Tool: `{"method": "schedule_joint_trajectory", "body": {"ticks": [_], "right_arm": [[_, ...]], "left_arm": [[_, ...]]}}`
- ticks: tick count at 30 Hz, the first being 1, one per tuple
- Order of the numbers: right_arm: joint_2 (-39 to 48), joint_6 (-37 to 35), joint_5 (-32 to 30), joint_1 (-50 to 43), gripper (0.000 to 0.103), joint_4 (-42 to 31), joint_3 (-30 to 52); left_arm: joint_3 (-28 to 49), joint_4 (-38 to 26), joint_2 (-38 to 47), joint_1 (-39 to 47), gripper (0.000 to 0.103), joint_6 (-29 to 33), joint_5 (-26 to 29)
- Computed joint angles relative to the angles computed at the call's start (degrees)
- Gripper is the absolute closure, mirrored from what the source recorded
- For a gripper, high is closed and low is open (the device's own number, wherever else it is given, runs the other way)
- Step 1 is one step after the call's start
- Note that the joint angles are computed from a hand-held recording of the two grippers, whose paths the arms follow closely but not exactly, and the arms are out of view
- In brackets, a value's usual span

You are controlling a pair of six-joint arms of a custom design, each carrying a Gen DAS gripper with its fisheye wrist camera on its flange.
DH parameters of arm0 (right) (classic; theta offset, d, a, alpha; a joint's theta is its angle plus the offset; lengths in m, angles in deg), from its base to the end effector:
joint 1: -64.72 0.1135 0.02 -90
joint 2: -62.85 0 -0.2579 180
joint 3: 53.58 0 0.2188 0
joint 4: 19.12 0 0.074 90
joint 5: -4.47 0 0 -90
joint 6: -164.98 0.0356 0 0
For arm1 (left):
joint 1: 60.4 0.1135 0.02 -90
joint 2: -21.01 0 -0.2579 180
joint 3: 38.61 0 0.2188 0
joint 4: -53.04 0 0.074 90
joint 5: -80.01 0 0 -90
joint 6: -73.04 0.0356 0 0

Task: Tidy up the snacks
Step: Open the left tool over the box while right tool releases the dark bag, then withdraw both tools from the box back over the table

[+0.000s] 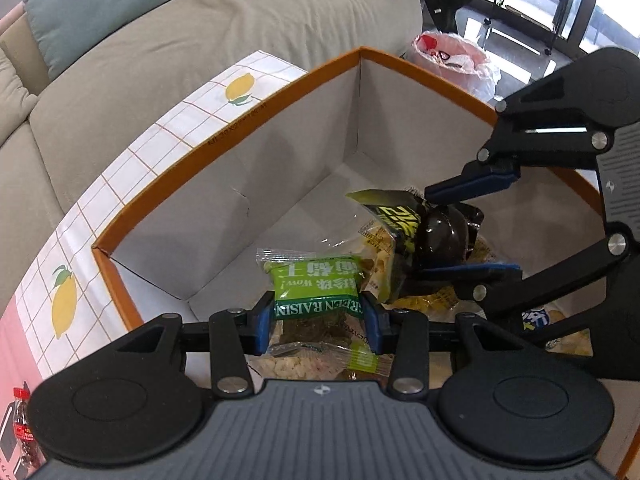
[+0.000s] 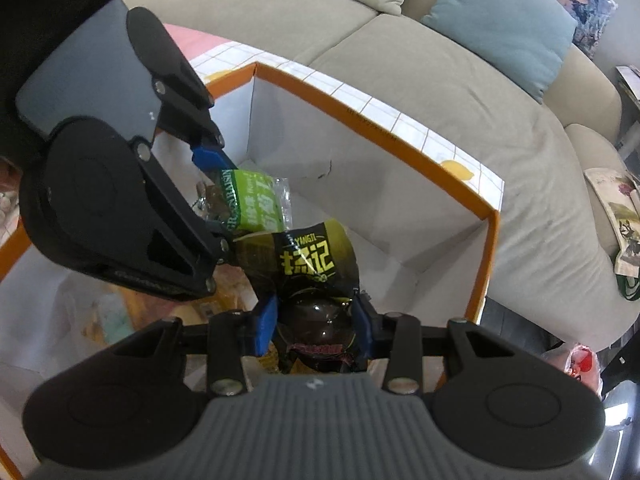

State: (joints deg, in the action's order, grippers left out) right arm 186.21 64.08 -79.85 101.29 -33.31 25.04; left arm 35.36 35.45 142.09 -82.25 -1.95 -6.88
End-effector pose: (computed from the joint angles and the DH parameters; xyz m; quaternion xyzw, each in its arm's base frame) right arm 0.3022 0.2198 0.0812 -0.3752 0.8862 0.0129 0.2714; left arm 0.3231 -0.1316 0.0750 0.3140 0.9235 -0.0395 0.2169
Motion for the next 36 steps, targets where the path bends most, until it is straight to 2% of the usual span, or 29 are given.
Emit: {"method": "schedule_joint_trajectory", "body": {"ticks": [6, 9, 13, 16, 21, 24, 29, 36], "right_arm": [[0.46, 0.09, 0.42, 0.44, 0.064, -0.98, 0.75], [0.74, -0.1, 0.74, 0.36, 0.066, -1.31, 0.92], [0.41, 0.04, 1.43, 0.7, 0.065, -1.87, 0.78], [0.33, -0.37, 1.74, 0.83, 0.056, -3.23, 1.35], [-1.03, -0.51, 2.28, 1.27, 0.05, -5.85, 1.52], [-1.73, 0.11, 1.48, 1.02, 0.047, -9.78, 2.73], [-3.89, 0.33, 1.69, 1.4, 0.03, -15.52, 4.38], [-6.95, 5.91, 6.17, 3.62, 0.029, -23.46, 6.76]], "left_arm": [[0.38, -0.21, 0.61, -0.2, 0.048, 0.11, -0.29], [0.38, -0.17, 0.25, -0.15, 0.043, 0.07, -0.15], [0.3, 0.28, -0.24, -0.13, 0.03, -0.23, 0.35], [-0.17, 0.54, -1.48, -0.21, 0.024, -0.59, 0.57], [-0.52, -0.75, -3.56, -0.5, 0.023, -0.3, 0.24], [-1.29, -1.49, -5.54, -0.76, 0.023, -0.05, -0.17], [-2.71, -3.31, -8.97, -1.12, 0.023, -0.69, -0.96], [-8.23, -5.8, -18.28, 1.13, 0.023, -1.53, 0.74]]}}
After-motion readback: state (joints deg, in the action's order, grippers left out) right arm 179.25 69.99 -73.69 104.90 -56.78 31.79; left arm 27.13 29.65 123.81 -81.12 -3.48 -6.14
